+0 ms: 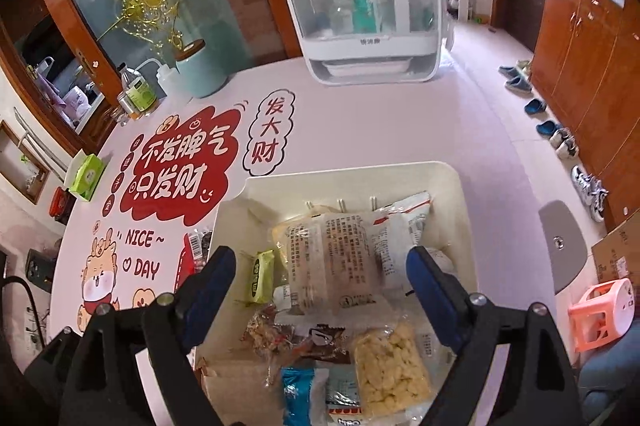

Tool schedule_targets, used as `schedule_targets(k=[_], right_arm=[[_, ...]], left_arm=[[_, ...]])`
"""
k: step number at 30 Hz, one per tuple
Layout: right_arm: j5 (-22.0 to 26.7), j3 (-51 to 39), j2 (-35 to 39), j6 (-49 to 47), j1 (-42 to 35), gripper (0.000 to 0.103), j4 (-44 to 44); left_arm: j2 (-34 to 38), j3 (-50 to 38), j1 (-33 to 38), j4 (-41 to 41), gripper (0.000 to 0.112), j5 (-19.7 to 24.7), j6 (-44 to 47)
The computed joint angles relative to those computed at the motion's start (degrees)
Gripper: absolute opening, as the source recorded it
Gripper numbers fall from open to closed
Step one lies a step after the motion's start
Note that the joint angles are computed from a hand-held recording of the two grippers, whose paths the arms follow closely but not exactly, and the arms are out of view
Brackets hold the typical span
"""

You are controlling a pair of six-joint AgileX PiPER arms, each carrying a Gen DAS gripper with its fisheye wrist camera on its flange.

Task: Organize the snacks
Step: 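Withdraw both tools from the tray back over the last snacks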

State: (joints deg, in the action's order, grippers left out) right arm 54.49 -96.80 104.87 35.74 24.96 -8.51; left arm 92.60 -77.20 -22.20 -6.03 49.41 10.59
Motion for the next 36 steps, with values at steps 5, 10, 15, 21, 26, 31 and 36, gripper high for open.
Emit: schedule_targets(k=[5, 10, 15, 21, 26, 31, 36], right_arm=[[-1.42, 4.44, -4.06, 3.10, 1.09, 0.088, -1.05], [-2.34, 9.21, -8.68, 6.67, 2.54, 0.088, -2.64], [-1.03, 12.05, -12.09, 10.92, 5.15, 0.088, -6.00], [-0.42, 14.10, -14.27, 15.45, 8.24, 0.088, -8.15], [1.05, 13.32, -14.10, 21.75, 12.27, 0.088, -12.97], [4.93, 9.07, -12.15, 23.62, 15.86, 0.088, -14.24], [10.99, 2.12, -8.76, 25.99, 20.61, 0.088, -17.31]], left_arm=[[-4.27, 3.81, -2.45, 0.95, 0.087, -2.24, -0.66], [-8.27, 7.62, -5.93, 1.73, 0.087, -4.27, 0.32], [-11.08, 10.36, -7.80, 2.00, 0.087, -6.44, 1.72], [-13.60, 11.47, -4.24, -1.48, 0.087, -6.17, 5.90], [-15.16, 11.80, 1.45, -5.37, 0.087, -3.73, 11.07], [-16.07, 10.53, 10.62, -10.92, 0.087, 0.76, 20.02], [-13.12, 3.94, 24.30, -15.29, 0.087, 9.08, 28.24]])
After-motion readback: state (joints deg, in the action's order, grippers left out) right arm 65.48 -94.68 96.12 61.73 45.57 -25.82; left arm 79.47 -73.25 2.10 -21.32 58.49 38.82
